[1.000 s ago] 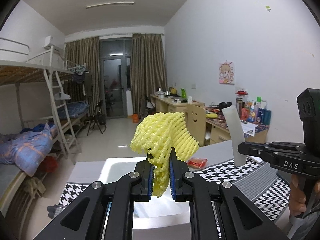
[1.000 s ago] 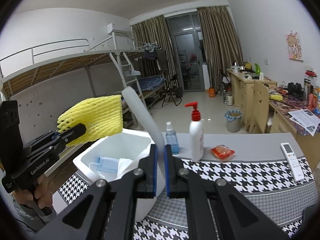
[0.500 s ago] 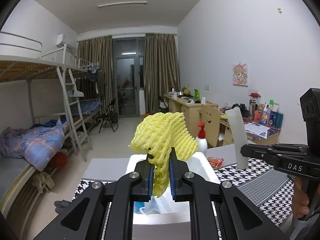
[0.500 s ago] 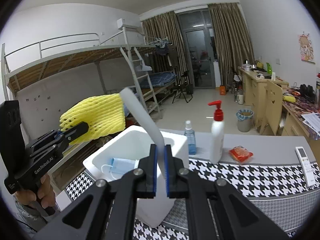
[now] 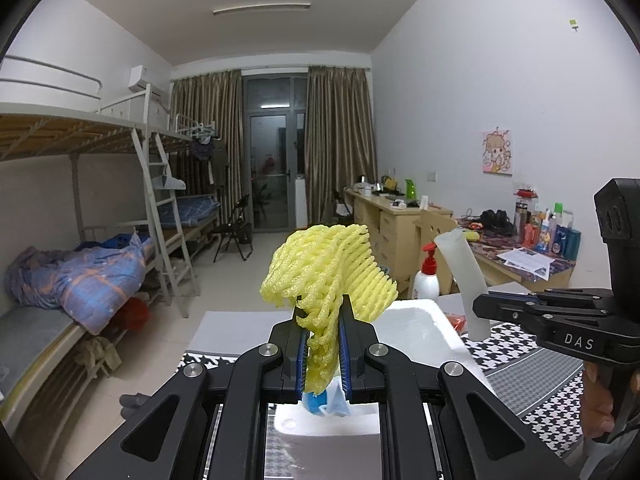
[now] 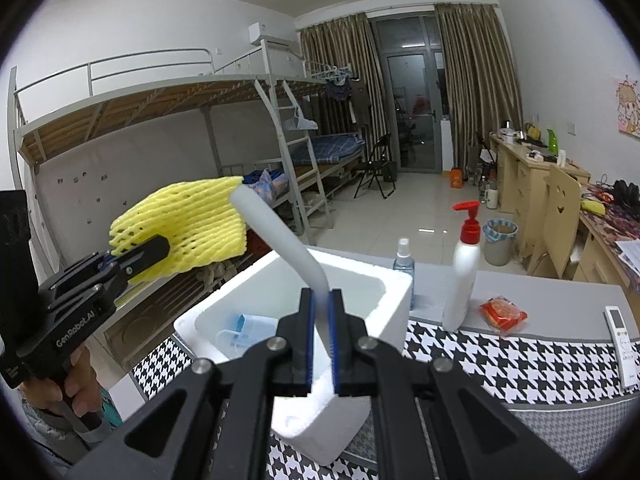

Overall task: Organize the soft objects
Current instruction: 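Carry the mesh and foam stick over the white foam box with both grippers, then open the right gripper to drop the white foam stick into the box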

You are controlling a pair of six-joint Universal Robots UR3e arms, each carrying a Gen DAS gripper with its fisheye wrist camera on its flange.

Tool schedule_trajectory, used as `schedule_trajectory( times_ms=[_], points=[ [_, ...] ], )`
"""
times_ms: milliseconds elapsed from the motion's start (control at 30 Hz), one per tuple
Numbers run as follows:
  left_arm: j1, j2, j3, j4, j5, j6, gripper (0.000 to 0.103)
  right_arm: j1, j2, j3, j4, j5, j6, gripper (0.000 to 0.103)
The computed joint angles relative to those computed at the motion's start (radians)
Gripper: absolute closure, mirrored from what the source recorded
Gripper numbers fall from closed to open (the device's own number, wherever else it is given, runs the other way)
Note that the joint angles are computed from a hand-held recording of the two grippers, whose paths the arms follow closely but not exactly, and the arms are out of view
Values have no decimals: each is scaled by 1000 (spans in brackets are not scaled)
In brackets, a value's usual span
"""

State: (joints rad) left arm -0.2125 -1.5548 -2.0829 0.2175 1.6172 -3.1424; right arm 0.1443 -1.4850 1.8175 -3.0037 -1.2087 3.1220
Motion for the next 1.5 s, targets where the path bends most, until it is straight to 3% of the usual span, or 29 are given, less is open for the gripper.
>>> schedule_trajectory(
  times_ms=[333, 700, 867, 900, 933, 1000, 1500],
  points=[
    [21, 12, -15, -1, -5, -9, 89, 85, 69, -96, 36, -98, -2, 94],
    [33, 29, -42, 8, 5, -26, 89, 113, 157, -195, 86, -107, 3, 94],
    [16, 17, -35, 11, 26, -37, 89, 120, 183, -220, 110, -117, 3, 81],
    [15, 15, -34, 12, 27, -39, 89, 124, 189, -224, 107, -122, 1, 69],
    [15, 13, -33, 11, 27, -41, 89, 127, 192, -223, 100, -127, 0, 43],
    [17, 11, -33, 9, 24, -44, 89, 135, 195, -213, 70, -142, 4, 25],
    [13, -14, 0, -22, 5, -36, 89, 87, 126, -114, 3, -121, 12, 19]
  ],
)
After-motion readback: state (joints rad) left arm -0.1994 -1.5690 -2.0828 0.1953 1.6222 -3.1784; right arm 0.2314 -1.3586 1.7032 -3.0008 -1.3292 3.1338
